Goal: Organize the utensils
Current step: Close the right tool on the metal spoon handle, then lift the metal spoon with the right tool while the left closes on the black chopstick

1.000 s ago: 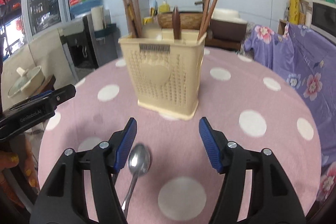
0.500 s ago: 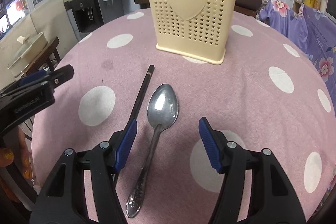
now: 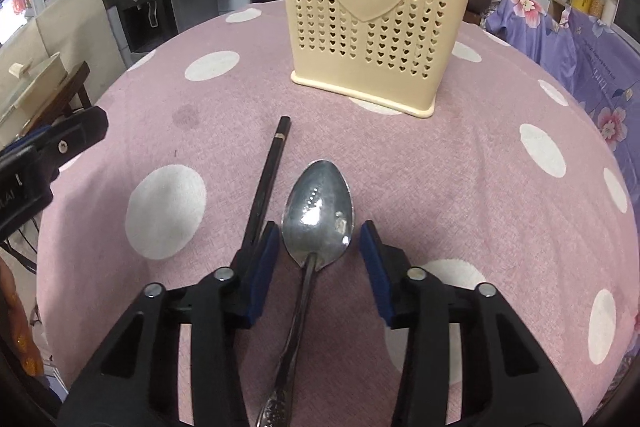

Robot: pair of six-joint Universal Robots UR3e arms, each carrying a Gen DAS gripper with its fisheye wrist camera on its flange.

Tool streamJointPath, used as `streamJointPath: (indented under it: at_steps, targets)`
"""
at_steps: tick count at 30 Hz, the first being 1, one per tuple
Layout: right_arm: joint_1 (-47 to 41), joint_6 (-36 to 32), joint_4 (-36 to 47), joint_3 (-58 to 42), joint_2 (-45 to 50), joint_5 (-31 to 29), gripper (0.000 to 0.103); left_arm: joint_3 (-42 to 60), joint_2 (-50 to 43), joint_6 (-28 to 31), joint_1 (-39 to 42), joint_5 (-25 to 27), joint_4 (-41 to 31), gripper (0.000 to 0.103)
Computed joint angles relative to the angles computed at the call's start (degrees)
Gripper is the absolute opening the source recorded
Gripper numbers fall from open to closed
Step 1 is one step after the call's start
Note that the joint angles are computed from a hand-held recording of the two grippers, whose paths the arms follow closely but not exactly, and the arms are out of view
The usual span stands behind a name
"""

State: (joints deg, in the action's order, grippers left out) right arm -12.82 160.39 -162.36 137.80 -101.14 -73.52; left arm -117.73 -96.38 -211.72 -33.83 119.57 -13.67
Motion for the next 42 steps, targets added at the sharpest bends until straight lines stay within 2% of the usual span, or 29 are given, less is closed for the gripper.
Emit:
streamJointPath:
  at_steps: [1,6,9,11,13,16,18,19,20,21,22,24,28,33,36,38,40,42]
  targets:
    - [-0.08,-0.15,-0.06,-0.14,0.14,0.01,0.036,0.30,-0.24,0.09,-0.12,-0.05,-0.23,0.081]
    - [-3.75,-3.65,3.48,0.41,-2.39,2.54,0.036,2.13,-1.59,0.89,-0.75,-0.88,-1.23,0.081]
    - [-8.87,-7.32,7.76,1.60,-6.00,5.12,0.036,3.95,-2.75,1.97,-1.45,-2.17,-2.10,0.081]
    - [-13.93,-10.72,11.22,2.50,-8.94,7.09,0.016,5.47,-3.95,2.38,-2.27,-2.15,-2.73,0.081]
    - [-19.44,-15.07,16.39,2.73,-12.12,9.18,0.016,6.75,-4.99,2.61,-3.01,-2.17,-2.90,0.081]
    - [-24.85,-19.22,19.52,3.07,-13.83,10.91,0.016,8.44,-6.46,2.72,-3.84,-2.15,-2.90,0.081]
    - [-28.15,-20.64,23.70,2.69,-15.14,14.17,0.018,8.80,-6.80,2.46,-4.17,-1.95,-2.54,0.081]
    - [-29.10,-20.70,26.49,1.99,-15.73,15.38,0.025,8.93,-6.87,2.40,-4.23,-1.90,-2.53,0.081]
    - [-29.33,-20.31,28.16,1.69,-16.33,16.23,0.038,9.10,-6.91,2.39,-4.27,-1.76,-2.63,0.081]
    - [-29.25,-19.44,28.73,1.69,-16.95,16.88,0.046,9.20,-6.87,2.40,-4.23,-1.58,-2.75,0.081]
    - [-28.75,-17.81,28.41,1.94,-17.75,17.09,0.057,9.20,-6.80,2.31,-4.25,-1.40,-2.89,0.081]
    - [-26.04,-14.71,27.00,1.36,-17.17,16.31,0.057,8.46,-6.05,2.34,-3.87,-1.48,-2.71,0.081]
    - [-15.56,-4.24,18.27,-1.18,-9.95,8.91,0.057,6.52,-4.59,2.30,-2.82,-1.78,-1.90,0.081]
    - [-5.21,4.46,7.28,-2.63,-1.75,-0.07,0.056,4.04,-3.02,2.52,-1.12,-3.03,-0.94,0.081]
    - [-2.90,6.03,2.85,-3.17,1.36,-2.96,0.052,3.20,-2.48,2.81,-0.51,-3.62,-0.53,0.081]
    - [-2.69,5.63,1.68,-3.25,2.07,-3.72,0.043,2.84,-2.38,2.90,-0.36,-3.70,-0.29,0.081]
    - [-3.50,4.74,1.50,-2.76,1.64,-3.53,0.038,2.82,-2.55,2.83,-0.11,-4.09,-0.11,0.081]
    - [-5.21,3.13,2.58,-2.30,0.68,-1.45,0.038,3.13,-2.99,2.72,-0.18,-4.23,-0.03,0.081]
